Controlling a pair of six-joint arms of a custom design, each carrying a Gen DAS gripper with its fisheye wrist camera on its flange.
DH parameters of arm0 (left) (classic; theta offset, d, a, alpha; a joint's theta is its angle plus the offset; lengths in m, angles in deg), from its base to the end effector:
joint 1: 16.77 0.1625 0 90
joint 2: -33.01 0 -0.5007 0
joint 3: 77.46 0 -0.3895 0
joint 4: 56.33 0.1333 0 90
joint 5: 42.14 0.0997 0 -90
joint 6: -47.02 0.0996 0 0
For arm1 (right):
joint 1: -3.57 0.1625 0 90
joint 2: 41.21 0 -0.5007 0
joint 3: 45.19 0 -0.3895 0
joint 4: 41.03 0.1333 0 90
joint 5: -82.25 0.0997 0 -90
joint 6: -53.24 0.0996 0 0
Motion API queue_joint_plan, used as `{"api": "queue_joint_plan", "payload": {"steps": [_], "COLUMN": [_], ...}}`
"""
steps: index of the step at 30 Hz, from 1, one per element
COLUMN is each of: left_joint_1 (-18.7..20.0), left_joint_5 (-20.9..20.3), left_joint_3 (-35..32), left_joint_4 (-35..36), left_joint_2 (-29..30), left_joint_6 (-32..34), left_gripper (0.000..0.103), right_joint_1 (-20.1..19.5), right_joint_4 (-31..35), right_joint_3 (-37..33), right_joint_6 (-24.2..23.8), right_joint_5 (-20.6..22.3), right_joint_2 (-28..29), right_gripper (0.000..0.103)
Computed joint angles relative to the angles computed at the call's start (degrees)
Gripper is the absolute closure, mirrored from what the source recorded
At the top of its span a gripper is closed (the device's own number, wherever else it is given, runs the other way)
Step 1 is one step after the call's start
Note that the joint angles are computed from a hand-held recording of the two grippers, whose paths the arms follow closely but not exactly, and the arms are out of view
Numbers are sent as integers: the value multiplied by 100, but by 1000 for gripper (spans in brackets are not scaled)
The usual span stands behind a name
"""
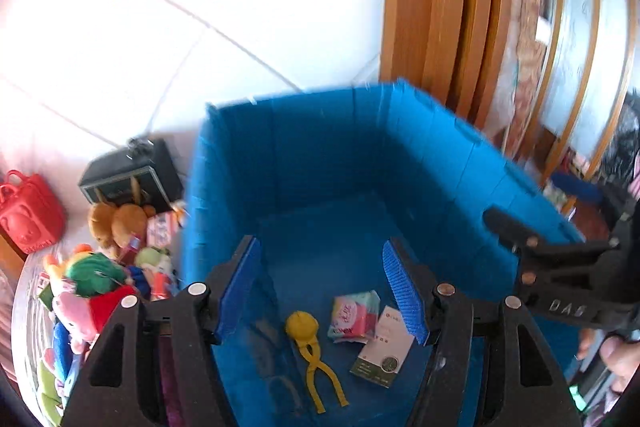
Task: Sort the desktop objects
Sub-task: 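Move both tools back to the heap toward the green plush and medicine boxes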
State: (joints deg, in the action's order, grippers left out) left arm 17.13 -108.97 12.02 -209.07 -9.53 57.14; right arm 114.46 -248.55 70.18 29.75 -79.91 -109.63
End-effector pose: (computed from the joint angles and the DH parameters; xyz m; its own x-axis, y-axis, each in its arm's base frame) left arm -0.5311 -0.5647 0.1555 -0.4520 0.7867 -0.4205 0.8919 0.4047 -0.2015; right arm 0.2185 -0.4646 0.4273 -0.5088 0.5451 0.6663 -0.3505 0.5758 -0.7387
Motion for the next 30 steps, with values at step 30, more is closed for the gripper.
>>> {"api": "queue_joint_plan", "payload": {"steps": [30], "left_joint_1": [2298], "left_joint_5": [1914], "left_joint_3": [1822], "left_joint_4": [-1942], "left_joint_2": [-2341], "left_joint_6": [1007], "left_gripper": [40], "right_joint_1": [1260], "right_joint_4": [-472], "right_joint_3": [-585], "right_joint_6": [175], "right_joint_5": [2319], "right_joint_2": [2351], "right_gripper": [0]}}
